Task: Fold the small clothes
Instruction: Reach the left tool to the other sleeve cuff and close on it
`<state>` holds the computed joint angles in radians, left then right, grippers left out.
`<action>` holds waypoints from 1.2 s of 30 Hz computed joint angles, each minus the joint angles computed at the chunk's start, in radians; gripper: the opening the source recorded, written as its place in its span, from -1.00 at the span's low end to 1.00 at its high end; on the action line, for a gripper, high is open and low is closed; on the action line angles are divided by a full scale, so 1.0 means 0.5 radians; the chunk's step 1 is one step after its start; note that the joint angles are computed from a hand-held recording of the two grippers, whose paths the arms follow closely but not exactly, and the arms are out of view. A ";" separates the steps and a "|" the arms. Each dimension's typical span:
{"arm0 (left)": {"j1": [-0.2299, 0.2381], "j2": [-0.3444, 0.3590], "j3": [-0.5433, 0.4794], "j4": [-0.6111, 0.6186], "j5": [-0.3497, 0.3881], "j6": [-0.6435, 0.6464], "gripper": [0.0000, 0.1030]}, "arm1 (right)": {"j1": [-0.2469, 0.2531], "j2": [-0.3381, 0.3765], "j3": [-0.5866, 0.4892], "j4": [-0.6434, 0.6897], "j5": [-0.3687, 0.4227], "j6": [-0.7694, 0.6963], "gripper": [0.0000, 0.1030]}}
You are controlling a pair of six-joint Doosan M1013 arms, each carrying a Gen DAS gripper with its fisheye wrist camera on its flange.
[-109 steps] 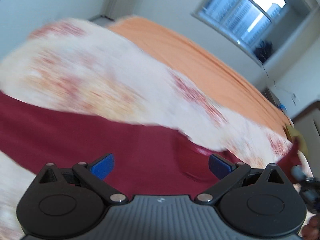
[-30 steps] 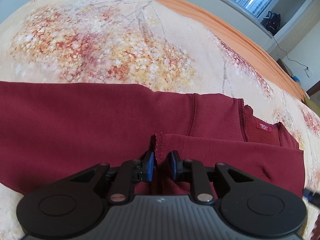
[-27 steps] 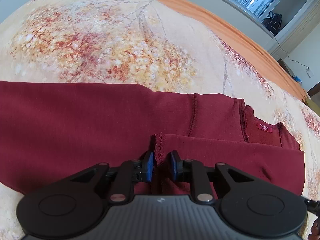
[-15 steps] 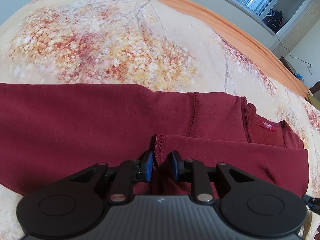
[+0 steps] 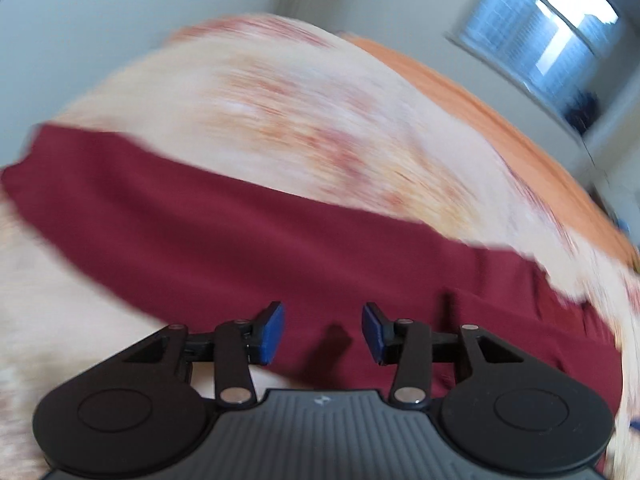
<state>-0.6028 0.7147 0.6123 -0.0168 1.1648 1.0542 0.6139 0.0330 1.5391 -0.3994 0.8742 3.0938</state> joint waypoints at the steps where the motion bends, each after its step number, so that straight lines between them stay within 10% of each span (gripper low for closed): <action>1: 0.022 -0.062 0.108 0.048 -0.080 -0.096 -0.07 | 0.000 0.025 -0.028 0.032 -0.026 -0.025 0.37; 10: 0.279 -0.280 0.573 0.230 -0.438 -0.919 -0.07 | 0.022 0.330 -0.396 0.317 -0.140 -0.412 0.37; 19: 0.390 -0.236 0.739 0.053 -0.904 -1.187 -0.09 | 0.045 0.560 -0.710 0.441 -0.147 -0.652 0.37; 22: 0.395 -0.219 0.746 0.007 -1.010 -1.199 -0.57 | 0.054 0.596 -0.759 0.461 -0.132 -0.661 0.37; 29: 0.328 -0.228 0.608 0.248 -0.961 -0.866 -0.85 | 0.056 0.628 -0.798 0.491 -0.181 -0.640 0.37; 36: 0.120 -0.094 0.221 -0.256 -0.859 0.436 -0.85 | 0.001 0.576 -0.671 0.407 -0.398 -0.227 0.37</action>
